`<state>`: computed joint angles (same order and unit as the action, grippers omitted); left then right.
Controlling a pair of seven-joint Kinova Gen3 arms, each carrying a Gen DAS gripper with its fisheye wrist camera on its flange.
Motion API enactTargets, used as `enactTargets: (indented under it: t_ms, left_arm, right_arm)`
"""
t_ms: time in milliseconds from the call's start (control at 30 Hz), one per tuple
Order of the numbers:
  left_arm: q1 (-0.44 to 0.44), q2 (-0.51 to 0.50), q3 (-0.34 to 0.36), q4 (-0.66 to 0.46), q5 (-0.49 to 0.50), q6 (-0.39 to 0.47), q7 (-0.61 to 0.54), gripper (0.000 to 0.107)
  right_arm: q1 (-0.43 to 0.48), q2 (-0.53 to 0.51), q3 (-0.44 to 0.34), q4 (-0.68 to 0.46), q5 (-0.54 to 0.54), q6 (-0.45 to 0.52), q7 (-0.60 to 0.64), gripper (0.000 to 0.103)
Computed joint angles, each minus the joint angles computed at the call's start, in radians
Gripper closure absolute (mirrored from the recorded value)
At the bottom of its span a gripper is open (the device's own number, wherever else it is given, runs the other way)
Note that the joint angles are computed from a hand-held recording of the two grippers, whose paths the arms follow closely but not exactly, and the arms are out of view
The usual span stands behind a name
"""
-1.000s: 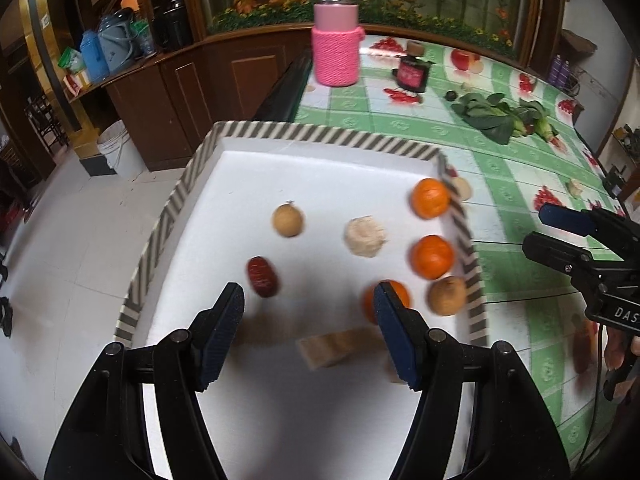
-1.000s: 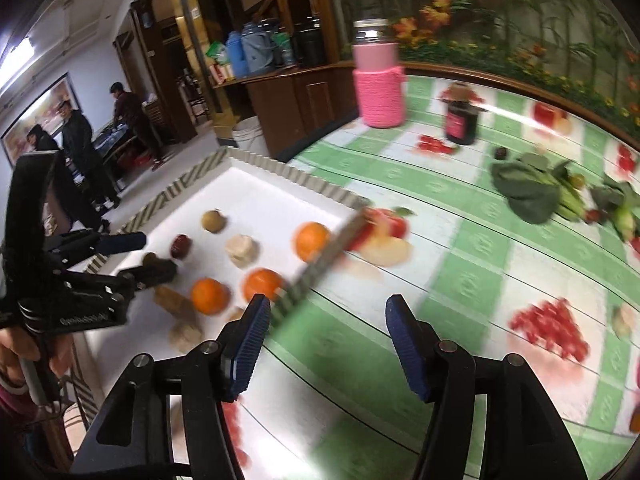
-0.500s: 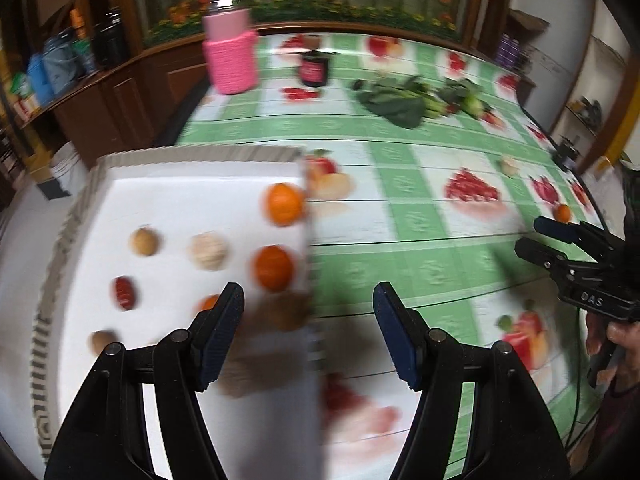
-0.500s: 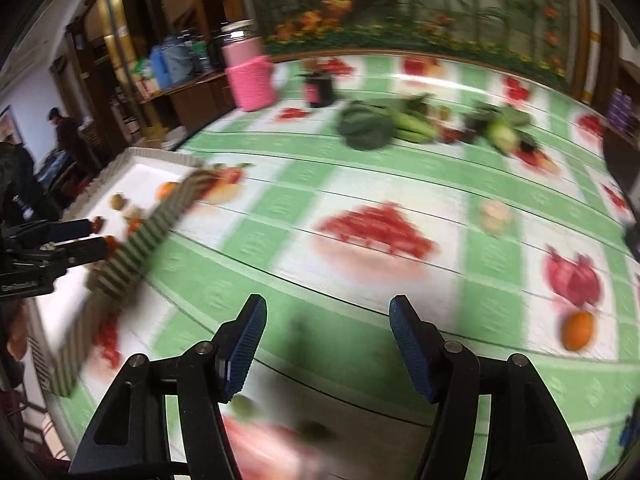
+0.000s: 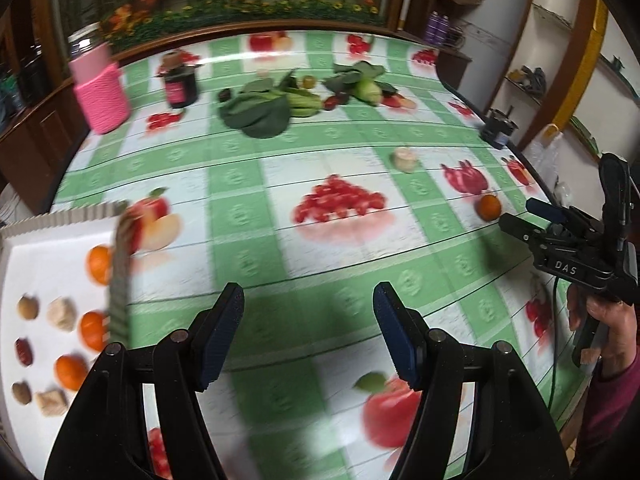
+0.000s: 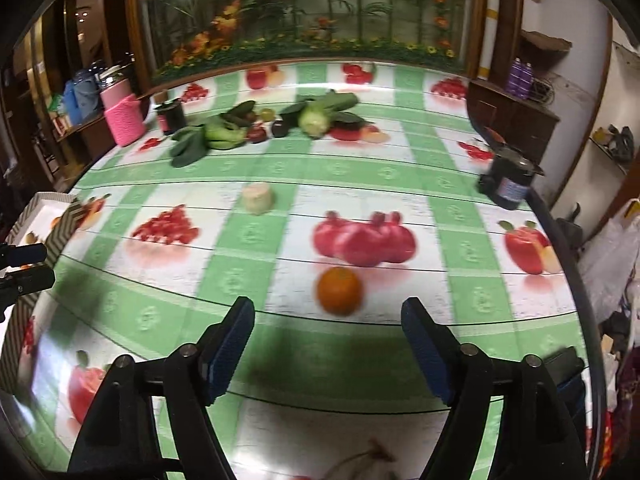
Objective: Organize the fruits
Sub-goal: 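Move the left gripper back to the table while the right gripper grasps a stemmed orange, then grasp a rough brown round cake with the left gripper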
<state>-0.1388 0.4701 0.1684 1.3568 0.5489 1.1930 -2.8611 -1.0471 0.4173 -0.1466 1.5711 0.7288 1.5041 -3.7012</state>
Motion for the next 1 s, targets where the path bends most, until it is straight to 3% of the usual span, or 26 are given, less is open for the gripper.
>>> enactTargets:
  t_ms: [133,267,300,367,433,633,1000]
  left_arm:
    - [0.036,-0.013,0.009,0.026,-0.014,-0.016,0.002,0.042]
    - [0.077,-0.023,0.014,0.048,-0.023,-0.041,0.02,0.042]
    - [0.088,-0.023,0.016,0.049,-0.027,-0.044,0.028,0.042]
    - [0.109,-0.018,0.018,0.045,-0.034,-0.044,0.049,0.042]
    - [0.128,-0.014,0.021,0.041,-0.039,-0.053,0.071,0.042]
    - [0.181,0.008,0.042,0.023,-0.038,-0.081,0.128,0.042]
    - [0.305,0.064,0.068,-0.015,-0.086,-0.18,0.264,0.042]
  right_arm:
    - [0.017,-0.015,-0.005,0.033,-0.014,-0.008,0.019,0.023]
    - [0.053,-0.041,-0.011,0.09,-0.005,-0.093,0.033,0.029]
    - [0.06,-0.043,-0.011,0.101,0.0,-0.112,0.037,0.034]
    - [0.082,-0.046,-0.012,0.118,0.0,-0.153,0.061,0.068]
    - [0.1,-0.05,-0.011,0.14,0.001,-0.194,0.061,0.07]
    - [0.054,-0.072,-0.011,0.197,0.056,-0.204,-0.057,0.07]
    - [0.057,-0.115,-0.05,0.28,0.119,-0.245,-0.179,0.07]
